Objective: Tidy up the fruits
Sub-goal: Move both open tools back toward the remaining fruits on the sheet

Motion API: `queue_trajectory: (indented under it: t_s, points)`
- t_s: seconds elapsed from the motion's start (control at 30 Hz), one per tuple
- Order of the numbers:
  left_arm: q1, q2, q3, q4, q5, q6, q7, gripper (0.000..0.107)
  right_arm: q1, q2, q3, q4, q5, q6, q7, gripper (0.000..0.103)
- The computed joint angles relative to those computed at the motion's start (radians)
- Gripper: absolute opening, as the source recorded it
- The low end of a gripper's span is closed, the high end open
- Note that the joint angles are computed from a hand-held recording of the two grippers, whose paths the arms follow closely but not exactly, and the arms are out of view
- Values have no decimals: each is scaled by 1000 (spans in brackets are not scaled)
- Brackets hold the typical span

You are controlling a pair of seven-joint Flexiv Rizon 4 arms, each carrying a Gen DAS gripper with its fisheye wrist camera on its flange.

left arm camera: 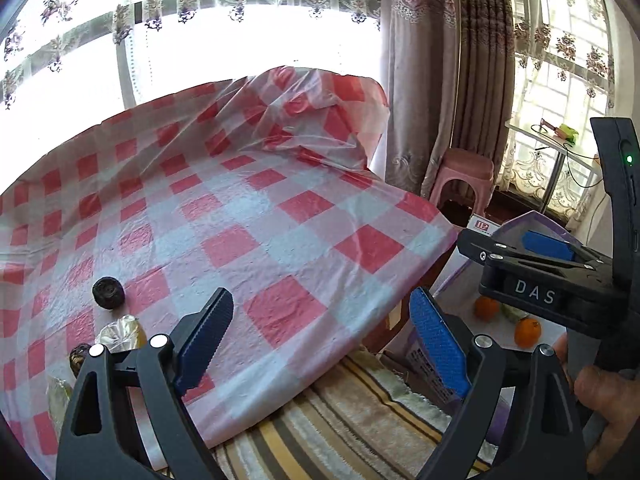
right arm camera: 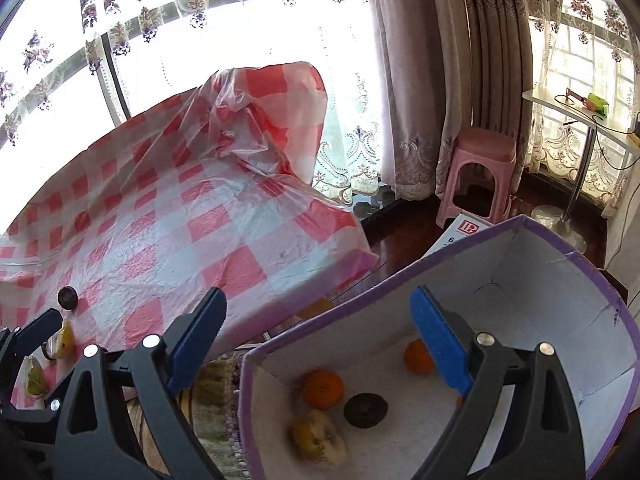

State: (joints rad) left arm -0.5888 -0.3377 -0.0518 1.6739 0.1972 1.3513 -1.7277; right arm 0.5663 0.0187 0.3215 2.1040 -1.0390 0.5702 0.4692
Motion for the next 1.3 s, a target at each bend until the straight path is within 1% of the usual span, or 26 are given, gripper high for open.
queue_trajectory:
  t_s: [0.2, 0.33, 0.5, 0.67, 0.73, 0.83, 1.0, 1.23, 1.3]
  points:
    - [42, 62, 24, 79, -9, 29, -38, 88, 43, -90, -16, -83, -53, 29, -22, 94]
    - [85, 110, 29, 141, -18, 53, -68, 88, 76, -142, -34, -134, -63, 39, -53, 94]
    - [130, 166, 50, 210, 3, 83, -142, 88, 123, -185, -53, -186, -86, 9, -68, 94]
    - [190, 219, 52, 284, 6, 112, -203, 88, 162, -225, -70, -236, -126, -4, -76, 95]
    - [221, 236, 39, 316, -24, 128, -198, 88, 178, -243, -78, -259, -144, -4, -93, 97]
    - [256, 260, 29, 356, -56, 134, -195, 88, 194, -270, -91, -291, -156, 10, -119, 98]
    - [297, 280, 20, 387, -85, 100, -216, 88, 220, -315, -114, -345, -166, 31, -161, 98]
    - [333, 279, -6, 424, -220, 66, -152, 88, 260, -377, -148, -422, -172, 49, -255, 99]
    - [336, 274, -9, 428, -244, 59, -139, 88, 271, -393, -158, -442, -169, 50, -281, 99]
